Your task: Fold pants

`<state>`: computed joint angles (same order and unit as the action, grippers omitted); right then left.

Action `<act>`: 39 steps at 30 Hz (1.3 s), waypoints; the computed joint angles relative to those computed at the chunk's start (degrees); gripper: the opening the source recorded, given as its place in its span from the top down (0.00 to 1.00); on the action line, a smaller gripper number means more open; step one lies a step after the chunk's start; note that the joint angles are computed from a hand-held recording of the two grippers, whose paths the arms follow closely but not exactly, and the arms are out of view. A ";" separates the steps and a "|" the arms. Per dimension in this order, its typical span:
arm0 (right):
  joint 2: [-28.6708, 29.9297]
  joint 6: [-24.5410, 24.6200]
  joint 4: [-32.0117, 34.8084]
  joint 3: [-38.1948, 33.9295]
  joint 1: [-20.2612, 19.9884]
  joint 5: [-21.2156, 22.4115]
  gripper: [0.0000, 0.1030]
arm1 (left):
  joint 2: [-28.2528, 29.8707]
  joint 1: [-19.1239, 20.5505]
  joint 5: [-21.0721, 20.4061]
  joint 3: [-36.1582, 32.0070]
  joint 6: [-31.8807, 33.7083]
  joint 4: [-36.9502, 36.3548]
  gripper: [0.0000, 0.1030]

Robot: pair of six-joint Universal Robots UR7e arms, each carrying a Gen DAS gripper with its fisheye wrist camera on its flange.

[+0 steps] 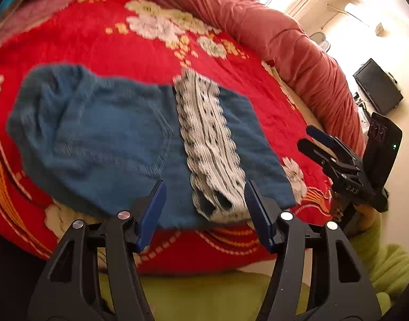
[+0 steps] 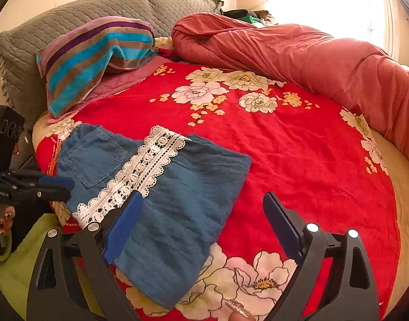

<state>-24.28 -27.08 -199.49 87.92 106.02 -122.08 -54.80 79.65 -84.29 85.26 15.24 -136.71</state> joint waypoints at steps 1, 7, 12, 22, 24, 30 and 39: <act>-0.14 -0.06 -0.12 0.37 0.01 0.26 0.12 | -0.02 0.11 -0.21 0.09 -0.58 0.64 0.49; -0.85 0.32 -1.83 2.74 -0.20 1.25 0.12 | 0.30 -0.77 1.46 0.99 -1.11 1.30 0.49; -1.39 1.01 -2.73 4.14 -0.82 1.45 0.12 | 2.49 -1.06 2.25 -0.37 -3.30 3.34 0.49; -1.31 0.66 -2.54 4.60 -0.67 3.60 0.12 | 2.20 -1.64 2.12 0.43 0.37 2.12 0.92; -1.25 0.45 -1.64 4.41 -0.47 4.72 0.12 | 0.68 -1.86 3.32 2.11 1.34 -0.86 0.92; 1.11 -0.89 3.10 1.73 0.60 3.70 0.20 | 1.67 -1.71 6.39 1.70 0.76 0.65 0.91; 2.43 -0.17 11.81 0.79 -0.23 -0.61 0.58 | 1.95 -1.61 7.31 1.73 1.04 0.39 0.88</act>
<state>-21.85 -27.25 -187.68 88.70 105.79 -122.69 -52.86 78.05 -76.98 86.99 16.28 -136.32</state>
